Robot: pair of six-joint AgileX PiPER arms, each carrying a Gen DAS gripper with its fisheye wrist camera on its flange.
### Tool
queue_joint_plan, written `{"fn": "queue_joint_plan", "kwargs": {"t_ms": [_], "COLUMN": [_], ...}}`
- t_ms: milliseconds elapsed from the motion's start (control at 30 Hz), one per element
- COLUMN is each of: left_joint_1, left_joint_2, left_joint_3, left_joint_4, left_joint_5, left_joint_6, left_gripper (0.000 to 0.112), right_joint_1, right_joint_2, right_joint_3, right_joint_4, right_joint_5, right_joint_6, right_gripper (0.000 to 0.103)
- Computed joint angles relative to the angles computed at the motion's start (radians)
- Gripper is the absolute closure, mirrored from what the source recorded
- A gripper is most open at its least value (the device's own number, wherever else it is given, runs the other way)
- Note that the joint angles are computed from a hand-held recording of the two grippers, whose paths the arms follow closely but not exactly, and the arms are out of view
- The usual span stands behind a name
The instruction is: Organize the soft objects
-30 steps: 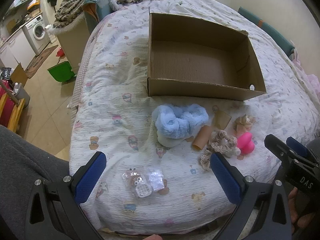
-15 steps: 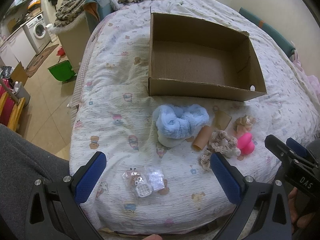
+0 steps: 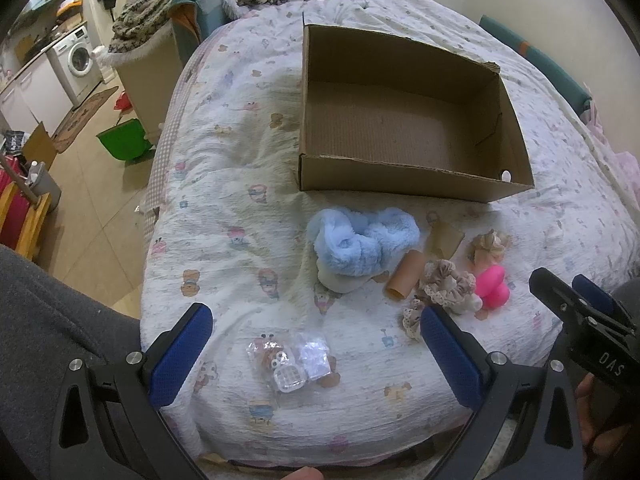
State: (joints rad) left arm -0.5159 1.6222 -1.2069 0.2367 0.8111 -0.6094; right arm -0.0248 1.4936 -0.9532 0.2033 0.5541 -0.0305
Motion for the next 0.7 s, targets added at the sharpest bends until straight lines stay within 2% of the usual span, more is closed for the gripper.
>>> {"fn": "queue_joint_plan", "kwargs": {"t_ms": [700], "left_joint_1": [0.007], "left_joint_2": [-0.001], "left_joint_3": [0.010], "left_joint_4": [-0.001], "left_joint_5": [-0.008], "left_joint_6": [-0.001], "left_gripper": [0.009], "right_joint_1": [0.000], "right_joint_2": [-0.003], "right_joint_3": [0.001], "right_joint_4": [0.009], "right_joint_5": [0.003], "right_joint_6": [-0.007], "right_gripper": [0.000]}}
